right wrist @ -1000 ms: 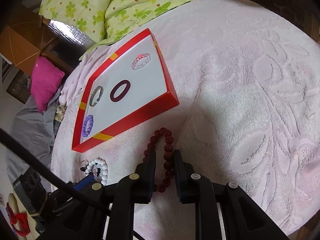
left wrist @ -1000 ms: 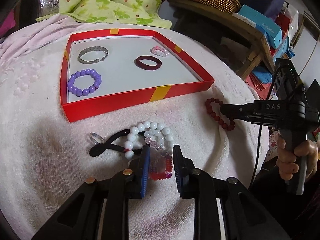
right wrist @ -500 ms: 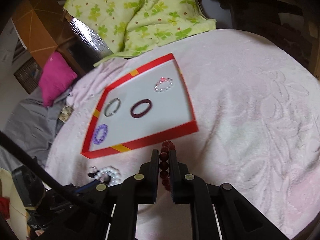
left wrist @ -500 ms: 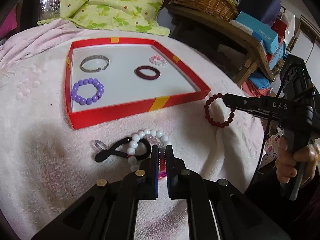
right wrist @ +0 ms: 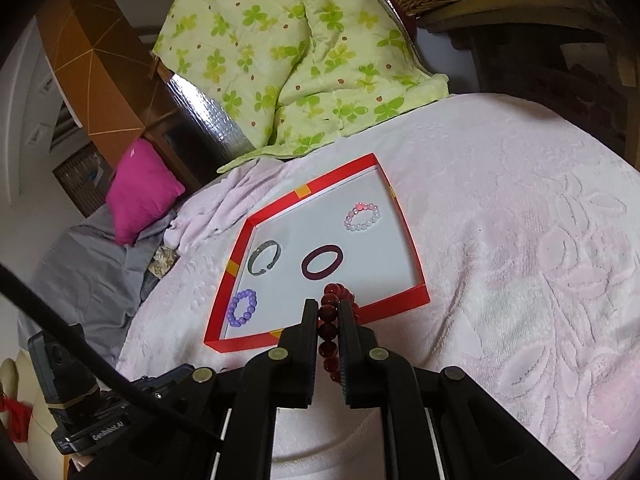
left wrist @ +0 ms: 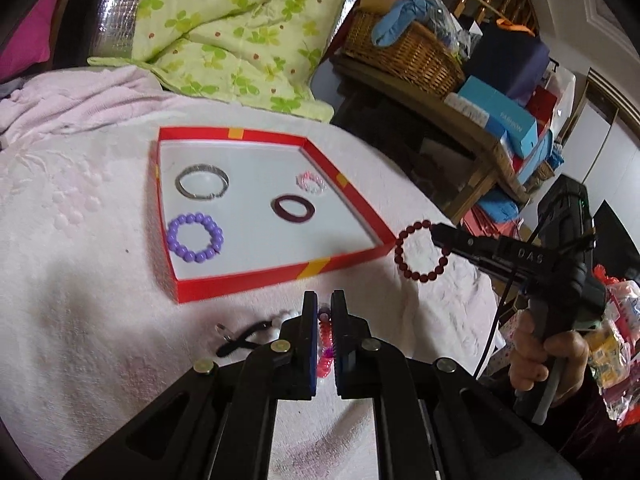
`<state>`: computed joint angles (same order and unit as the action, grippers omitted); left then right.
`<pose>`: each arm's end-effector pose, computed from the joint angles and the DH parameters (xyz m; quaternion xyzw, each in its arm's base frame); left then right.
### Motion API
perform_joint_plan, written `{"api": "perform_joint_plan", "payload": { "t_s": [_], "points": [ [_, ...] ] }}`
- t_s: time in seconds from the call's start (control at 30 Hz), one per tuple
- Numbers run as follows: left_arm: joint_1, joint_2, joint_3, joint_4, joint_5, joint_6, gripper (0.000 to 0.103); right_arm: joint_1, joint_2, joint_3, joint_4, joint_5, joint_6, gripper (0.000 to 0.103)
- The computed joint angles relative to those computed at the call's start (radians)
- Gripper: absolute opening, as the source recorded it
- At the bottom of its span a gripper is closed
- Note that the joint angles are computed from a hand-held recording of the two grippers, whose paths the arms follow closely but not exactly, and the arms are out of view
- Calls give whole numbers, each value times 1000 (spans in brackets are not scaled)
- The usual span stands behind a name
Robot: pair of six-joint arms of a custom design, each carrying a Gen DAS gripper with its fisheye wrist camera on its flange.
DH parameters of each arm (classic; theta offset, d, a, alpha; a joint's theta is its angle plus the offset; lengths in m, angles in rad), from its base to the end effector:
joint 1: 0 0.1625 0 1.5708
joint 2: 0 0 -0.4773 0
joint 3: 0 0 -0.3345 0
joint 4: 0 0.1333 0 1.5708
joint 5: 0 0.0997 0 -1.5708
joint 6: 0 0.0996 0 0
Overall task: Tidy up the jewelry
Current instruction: 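Lower the pink-and-white bracelet into the tray with the left tool while the right tool places the red bracelet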
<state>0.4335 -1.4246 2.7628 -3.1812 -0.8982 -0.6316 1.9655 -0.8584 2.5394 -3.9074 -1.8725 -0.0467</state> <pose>-0.1572 -0.2880 0.2610 0.1906 0.9167 -0.3341 0.1081 0.2542 -0.3406 0.1766 0.1577 -0.9239 0.3381 0.0850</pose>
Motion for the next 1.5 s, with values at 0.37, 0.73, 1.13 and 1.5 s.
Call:
{"api": "perform_joint_plan", "payload": {
  "t_s": [0.37, 0.73, 1.13, 1.5],
  "points": [
    [-14, -18, -52, 21, 49, 72, 7, 14, 9, -34, -11, 36, -4, 10],
    [107, 79, -212, -40, 27, 264, 7, 22, 32, -209, 167, 63, -7, 10],
    [244, 191, -258, -99, -17, 299, 7, -5, 132, -448, 334, 61, -21, 11],
    [291, 235, -287, -110, -72, 326, 7, -44, 217, -638, 503, 81, 7, 10]
  ]
}}
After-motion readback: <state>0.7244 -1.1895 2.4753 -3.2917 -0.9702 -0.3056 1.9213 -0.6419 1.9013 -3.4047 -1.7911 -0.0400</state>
